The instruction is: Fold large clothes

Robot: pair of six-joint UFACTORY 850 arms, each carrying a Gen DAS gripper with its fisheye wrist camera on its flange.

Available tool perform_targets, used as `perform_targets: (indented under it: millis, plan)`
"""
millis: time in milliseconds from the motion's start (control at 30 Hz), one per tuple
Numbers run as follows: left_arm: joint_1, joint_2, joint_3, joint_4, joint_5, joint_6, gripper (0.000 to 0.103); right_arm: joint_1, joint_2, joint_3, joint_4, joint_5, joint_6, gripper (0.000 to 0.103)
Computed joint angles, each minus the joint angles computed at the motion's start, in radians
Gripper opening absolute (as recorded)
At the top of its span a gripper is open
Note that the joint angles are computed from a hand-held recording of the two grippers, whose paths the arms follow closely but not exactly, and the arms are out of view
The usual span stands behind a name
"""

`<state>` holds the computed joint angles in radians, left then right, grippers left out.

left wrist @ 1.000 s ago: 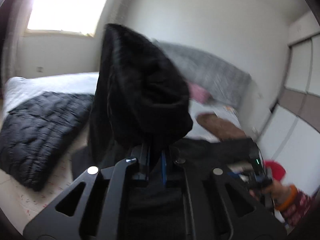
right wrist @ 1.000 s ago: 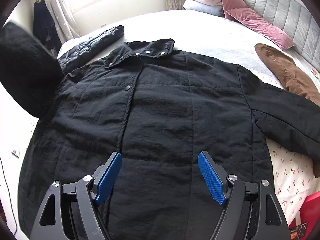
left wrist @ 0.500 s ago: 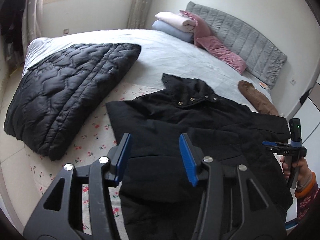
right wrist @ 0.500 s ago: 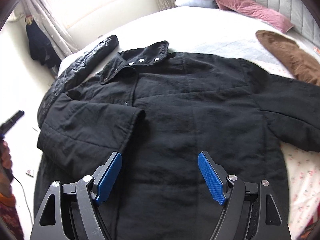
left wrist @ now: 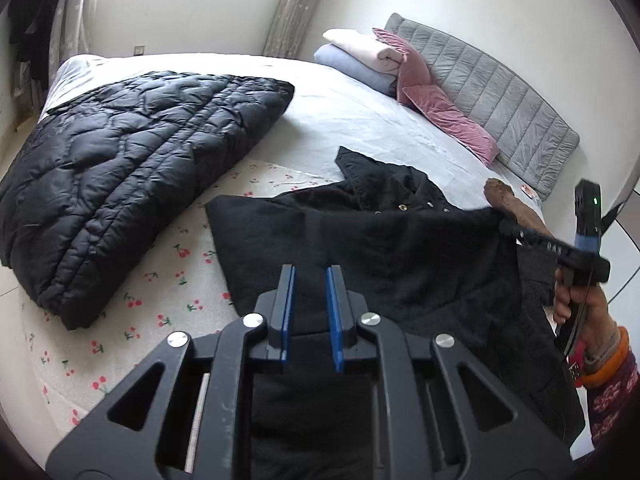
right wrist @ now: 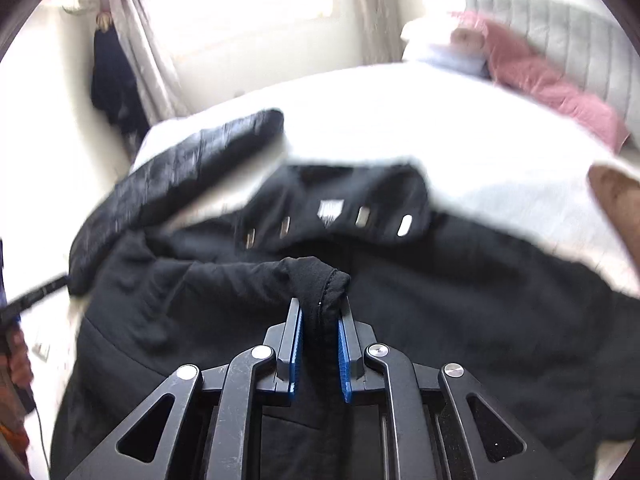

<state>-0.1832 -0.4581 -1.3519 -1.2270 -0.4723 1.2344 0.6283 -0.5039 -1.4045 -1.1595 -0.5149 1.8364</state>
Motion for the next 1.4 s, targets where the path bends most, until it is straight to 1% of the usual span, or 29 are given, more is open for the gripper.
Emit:
perform_targets:
  millis: [67, 133, 200, 233, 300, 333, 367, 400, 467, 533, 567, 667, 733, 767, 800, 833, 867, 900, 933, 967, 1067, 1133, 1200, 1233, 1267, 1300, 1333, 1367, 1400]
  plan:
    - [-0.025, -0.024, -0.008, 0.063, 0.004, -0.024, 0.017, -0.027, -0.008, -0.008, 0.099, 0.021, -0.075, 0.015]
    - [-0.057, -0.063, -0.029, 0.262, 0.051, -0.189, 0.017, -0.051, -0.056, -0.040, 0.296, 0.009, -0.252, 0.016]
    - [-0.076, -0.116, -0.050, 0.438, 0.082, -0.348, 0.013, -0.064, -0.125, -0.092, 0.460, -0.060, -0.416, 0.018]
    - [-0.075, -0.123, -0.057, 0.467, 0.085, -0.386, 0.009, -0.070, -0.142, -0.096, 0.496, -0.076, -0.451, 0.019]
    - [-0.062, -0.117, -0.059, 0.417, 0.057, -0.373, 0.009, -0.077, -0.126, -0.050, 0.457, -0.025, -0.397, 0.027]
    - [-0.059, -0.106, -0.055, 0.408, 0.050, -0.378, 0.010, -0.077, -0.104, -0.020, 0.413, -0.012, -0.329, 0.038]
    - [-0.055, -0.086, -0.042, 0.382, 0.053, -0.356, 0.016, -0.076, -0.078, 0.011, 0.376, 0.003, -0.261, 0.050]
    - [-0.052, -0.059, -0.020, 0.349, 0.071, -0.318, 0.020, -0.073, -0.049, 0.046, 0.332, 0.036, -0.197, 0.053]
    - [-0.041, -0.011, 0.025, 0.279, 0.091, -0.243, 0.044, -0.065, -0.002, 0.097, 0.280, 0.099, -0.150, 0.057]
    - [-0.027, 0.017, 0.052, 0.285, 0.074, -0.244, 0.064, -0.049, 0.016, 0.114, 0.290, 0.116, -0.187, 0.059]
    - [-0.019, 0.013, 0.047, 0.317, 0.053, -0.281, 0.067, -0.041, 0.018, 0.115, 0.309, 0.122, -0.221, 0.060]
    - [-0.012, -0.032, 0.001, 0.453, -0.053, -0.461, 0.067, -0.025, 0.001, 0.108, 0.392, 0.143, -0.312, 0.060]
    - [-0.016, -0.060, -0.024, 0.480, -0.109, -0.520, 0.066, -0.021, -0.009, 0.110, 0.395, 0.153, -0.303, 0.060]
    - [-0.024, -0.055, -0.016, 0.499, -0.088, -0.544, 0.049, -0.018, -0.016, 0.108, 0.395, 0.159, -0.287, 0.060]
    - [-0.037, -0.035, 0.009, 0.531, -0.025, -0.569, 0.036, -0.016, -0.021, 0.105, 0.397, 0.160, -0.275, 0.060]
    - [-0.038, -0.014, 0.033, 0.521, 0.013, -0.566, 0.029, -0.013, -0.027, 0.096, 0.394, 0.152, -0.264, 0.060]
    - [-0.038, 0.005, 0.046, 0.542, 0.040, -0.605, 0.027, -0.009, -0.025, 0.095, 0.384, 0.150, -0.252, 0.060]
    - [-0.043, 0.020, 0.072, 0.605, 0.109, -0.673, 0.027, -0.003, -0.020, 0.099, 0.366, 0.154, -0.234, 0.060]
    - [-0.051, 0.024, 0.088, 0.709, 0.164, -0.765, 0.029, 0.002, -0.018, 0.098, 0.354, 0.153, -0.227, 0.060]
    - [-0.055, 0.021, 0.097, 0.814, 0.194, -0.860, 0.038, 0.009, -0.024, 0.089, 0.363, 0.138, -0.245, 0.060]
    - [-0.064, 0.043, 0.103, 0.950, 0.197, -1.015, 0.041, 0.024, -0.040, 0.060, 0.405, 0.079, -0.309, 0.063]
    - [-0.075, 0.085, 0.135, 0.902, 0.242, -0.933, 0.041, 0.033, -0.025, 0.073, 0.380, 0.070, -0.283, 0.063]
    - [-0.091, 0.127, 0.166, 0.728, 0.282, -0.724, 0.041, 0.043, -0.001, 0.097, 0.351, 0.073, -0.240, 0.063]
    - [-0.098, 0.137, 0.175, 0.661, 0.294, -0.643, 0.045, 0.044, 0.009, 0.107, 0.344, 0.074, -0.231, 0.063]
    - [-0.106, 0.139, 0.179, 0.635, 0.300, -0.604, 0.058, 0.047, 0.021, 0.119, 0.332, 0.072, -0.215, 0.063]
    - [-0.111, 0.122, 0.167, 0.651, 0.290, -0.607, 0.065, 0.050, 0.041, 0.141, 0.313, 0.068, -0.186, 0.063]
    - [-0.112, 0.092, 0.140, 0.708, 0.238, -0.652, 0.073, 0.051, 0.059, 0.161, 0.302, 0.067, -0.164, 0.065]
    - [-0.116, 0.041, 0.102, 0.807, 0.178, -0.739, 0.073, 0.049, 0.075, 0.179, 0.295, 0.067, -0.142, 0.067]
    - [-0.124, 0.013, 0.085, 0.912, 0.159, -0.836, 0.073, 0.047, 0.101, 0.209, 0.284, 0.066, -0.105, 0.068]
